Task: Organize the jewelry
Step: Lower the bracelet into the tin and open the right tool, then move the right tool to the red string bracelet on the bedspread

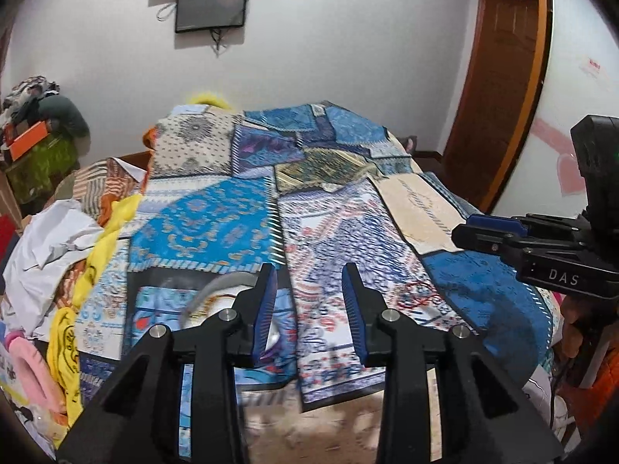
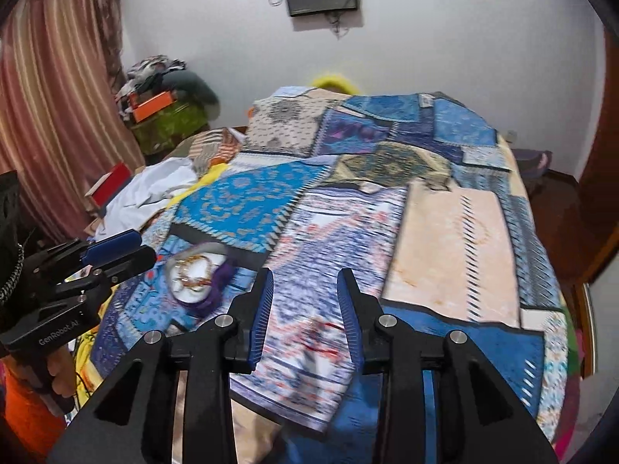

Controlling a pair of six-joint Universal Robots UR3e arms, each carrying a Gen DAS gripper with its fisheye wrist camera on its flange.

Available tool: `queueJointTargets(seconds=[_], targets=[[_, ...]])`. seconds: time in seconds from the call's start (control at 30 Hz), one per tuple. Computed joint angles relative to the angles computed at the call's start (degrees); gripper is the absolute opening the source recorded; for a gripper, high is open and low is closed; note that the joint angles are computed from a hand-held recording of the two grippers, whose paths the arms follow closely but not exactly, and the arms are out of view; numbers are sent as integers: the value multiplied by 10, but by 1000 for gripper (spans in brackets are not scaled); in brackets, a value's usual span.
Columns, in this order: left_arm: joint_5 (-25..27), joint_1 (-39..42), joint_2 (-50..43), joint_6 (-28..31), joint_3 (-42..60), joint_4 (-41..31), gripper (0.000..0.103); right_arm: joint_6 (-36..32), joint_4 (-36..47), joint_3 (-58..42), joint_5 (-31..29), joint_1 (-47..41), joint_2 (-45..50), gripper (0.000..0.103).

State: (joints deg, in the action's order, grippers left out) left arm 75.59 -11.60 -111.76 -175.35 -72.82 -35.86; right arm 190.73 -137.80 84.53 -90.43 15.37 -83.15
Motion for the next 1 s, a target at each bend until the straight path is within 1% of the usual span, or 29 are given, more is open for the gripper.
queueJointTargets(seconds=[0.17, 0.3, 0.47, 0.63, 0.7, 0.73, 0.77, 0.87, 0.93, 1.0], targets=[[14, -33, -52, -1, 66, -43, 34, -13, -8, 70, -5, -32, -49, 31], [19, -54, -95, 3, 118, -75, 34, -23, -11, 122, 15, -65, -84, 31], [24, -73, -145, 6, 176, -116, 34, -35, -13, 165, 42, -96, -106, 31], [31, -89, -184, 9, 222, -135, 34, -47, -20, 187, 57, -112, -110, 31], [36, -94, -197, 7, 240, -137, 30, -50, -23, 192, 65, -117, -109, 31], [36, -96, -207, 8, 255, -144, 24, -51, -25, 195, 71, -120, -109, 31], [37, -98, -217, 9, 273, -155, 23, -52, -28, 199, 76, -122, -109, 31], [47, -104, -248, 11, 318, -182, 23, -55, -30, 201, 85, -125, -107, 31], [39, -103, -265, 12, 344, -205, 23, -58, -32, 202, 92, -126, -105, 31], [43, -106, -274, 10, 349, -201, 23, -61, -34, 204, 96, -127, -104, 31]])
